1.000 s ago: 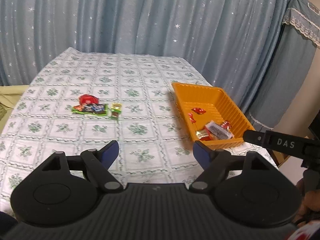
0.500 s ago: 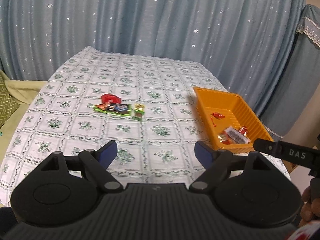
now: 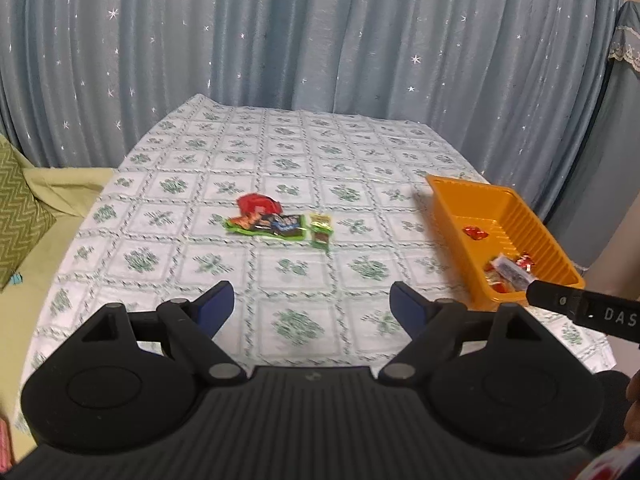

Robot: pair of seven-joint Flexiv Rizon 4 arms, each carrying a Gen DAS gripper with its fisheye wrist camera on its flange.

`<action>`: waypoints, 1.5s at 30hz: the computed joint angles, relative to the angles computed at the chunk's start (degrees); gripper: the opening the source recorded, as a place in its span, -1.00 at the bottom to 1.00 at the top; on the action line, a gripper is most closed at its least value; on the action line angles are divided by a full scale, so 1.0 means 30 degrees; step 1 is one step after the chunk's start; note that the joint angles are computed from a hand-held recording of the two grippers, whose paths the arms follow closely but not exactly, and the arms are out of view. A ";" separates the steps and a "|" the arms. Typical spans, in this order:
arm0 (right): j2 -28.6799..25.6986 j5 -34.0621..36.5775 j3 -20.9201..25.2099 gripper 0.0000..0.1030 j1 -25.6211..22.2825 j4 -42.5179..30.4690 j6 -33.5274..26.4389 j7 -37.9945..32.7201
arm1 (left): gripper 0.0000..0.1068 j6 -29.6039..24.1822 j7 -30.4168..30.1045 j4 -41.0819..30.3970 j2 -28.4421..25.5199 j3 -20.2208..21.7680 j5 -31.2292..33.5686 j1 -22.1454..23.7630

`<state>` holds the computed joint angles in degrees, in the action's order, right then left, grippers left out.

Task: Organize snacks
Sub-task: 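Withdraw both open tools from the tray toward the remaining snacks, then grasp the dark green-topped snack bag with the left tool while the right tool grasps the green-wrapped snack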

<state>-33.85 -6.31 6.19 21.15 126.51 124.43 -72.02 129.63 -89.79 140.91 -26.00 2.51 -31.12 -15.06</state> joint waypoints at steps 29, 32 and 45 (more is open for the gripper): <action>-0.7149 -0.3740 0.0552 0.16 0.1341 -1.1034 -0.5007 0.1322 | 0.30 -0.4812 0.3446 -0.8266 -0.5788 -0.3401 1.1582 1.1861; -0.8242 -0.4141 0.0692 0.00 0.1428 -1.2575 -0.5636 0.1529 | 0.29 -0.5017 0.4109 -0.8995 -0.6382 -0.3952 1.2195 1.2571; -1.0668 -0.4369 -0.0154 -0.59 0.2629 -1.5817 -0.7076 0.1751 | 0.29 -0.6529 0.6872 -1.0767 -0.8069 -0.7078 1.4212 1.5263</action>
